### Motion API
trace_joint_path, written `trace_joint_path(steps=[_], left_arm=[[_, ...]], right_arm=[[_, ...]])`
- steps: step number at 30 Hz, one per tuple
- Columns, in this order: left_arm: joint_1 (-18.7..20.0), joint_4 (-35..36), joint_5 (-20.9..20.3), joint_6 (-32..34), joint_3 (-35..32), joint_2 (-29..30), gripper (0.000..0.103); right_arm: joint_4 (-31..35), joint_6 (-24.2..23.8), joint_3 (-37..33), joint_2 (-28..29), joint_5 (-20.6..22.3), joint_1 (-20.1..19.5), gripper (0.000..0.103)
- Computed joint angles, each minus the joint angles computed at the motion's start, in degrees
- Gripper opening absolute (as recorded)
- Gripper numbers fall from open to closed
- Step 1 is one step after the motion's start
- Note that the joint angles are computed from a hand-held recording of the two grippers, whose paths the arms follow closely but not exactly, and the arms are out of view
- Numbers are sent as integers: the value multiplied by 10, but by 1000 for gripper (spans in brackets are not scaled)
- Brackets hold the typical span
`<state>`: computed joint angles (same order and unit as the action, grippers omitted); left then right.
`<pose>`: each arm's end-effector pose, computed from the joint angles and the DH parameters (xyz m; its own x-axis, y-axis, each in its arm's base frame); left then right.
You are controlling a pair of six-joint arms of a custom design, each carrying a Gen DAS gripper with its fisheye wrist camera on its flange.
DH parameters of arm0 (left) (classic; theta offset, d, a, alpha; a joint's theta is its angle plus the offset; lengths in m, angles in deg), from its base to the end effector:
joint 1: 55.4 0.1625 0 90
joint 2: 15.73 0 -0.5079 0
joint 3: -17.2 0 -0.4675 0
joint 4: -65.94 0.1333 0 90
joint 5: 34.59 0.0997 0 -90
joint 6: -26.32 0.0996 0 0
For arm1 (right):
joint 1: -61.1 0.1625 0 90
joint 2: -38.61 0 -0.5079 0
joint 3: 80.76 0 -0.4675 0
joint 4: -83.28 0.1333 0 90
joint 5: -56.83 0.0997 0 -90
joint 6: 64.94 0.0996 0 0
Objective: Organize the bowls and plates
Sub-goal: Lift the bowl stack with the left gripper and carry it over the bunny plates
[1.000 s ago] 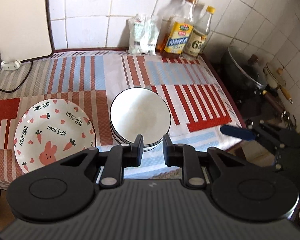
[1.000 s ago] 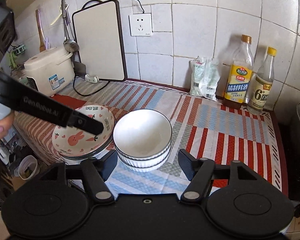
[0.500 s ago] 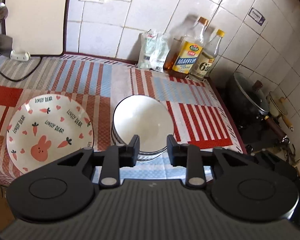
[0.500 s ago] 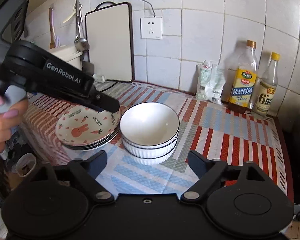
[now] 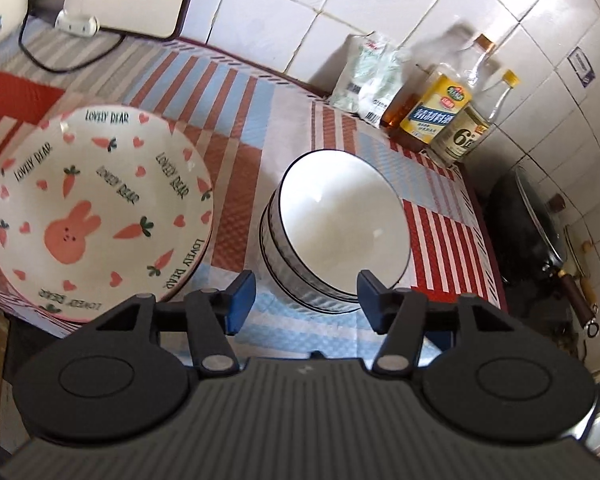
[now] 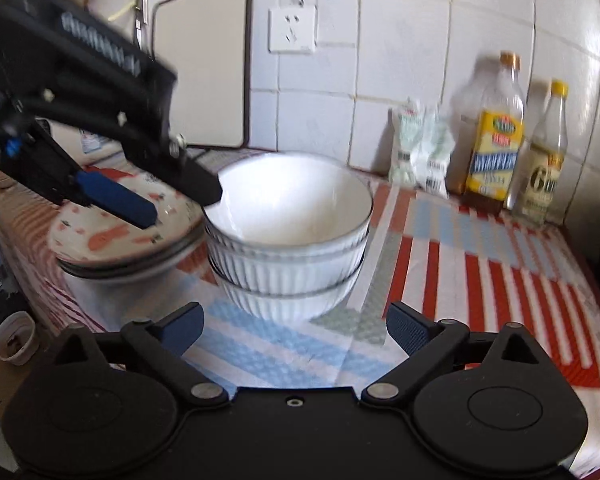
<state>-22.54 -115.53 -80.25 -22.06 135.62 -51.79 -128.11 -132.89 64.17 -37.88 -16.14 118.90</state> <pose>-0.3792 -0.4865 -0.0564 -0.9395 -0.0414 -0.3400 0.1913 0.7601 -0.6211 -0.0898 -0.4475 0.2437 -0.6481 -0.3555 0.6735 -0.7448 0.4803 -0.4632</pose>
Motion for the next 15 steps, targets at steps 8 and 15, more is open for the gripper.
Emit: trace_joint_path(steps=[8,15], left_arm=[[34,-16,-37,14,-22,14,59],[52,-45,-38,59,-30,25,56]], right_arm=[[-52,-16,-27,81,4,-1,100],[-66,3,-48,115,16,3,101]])
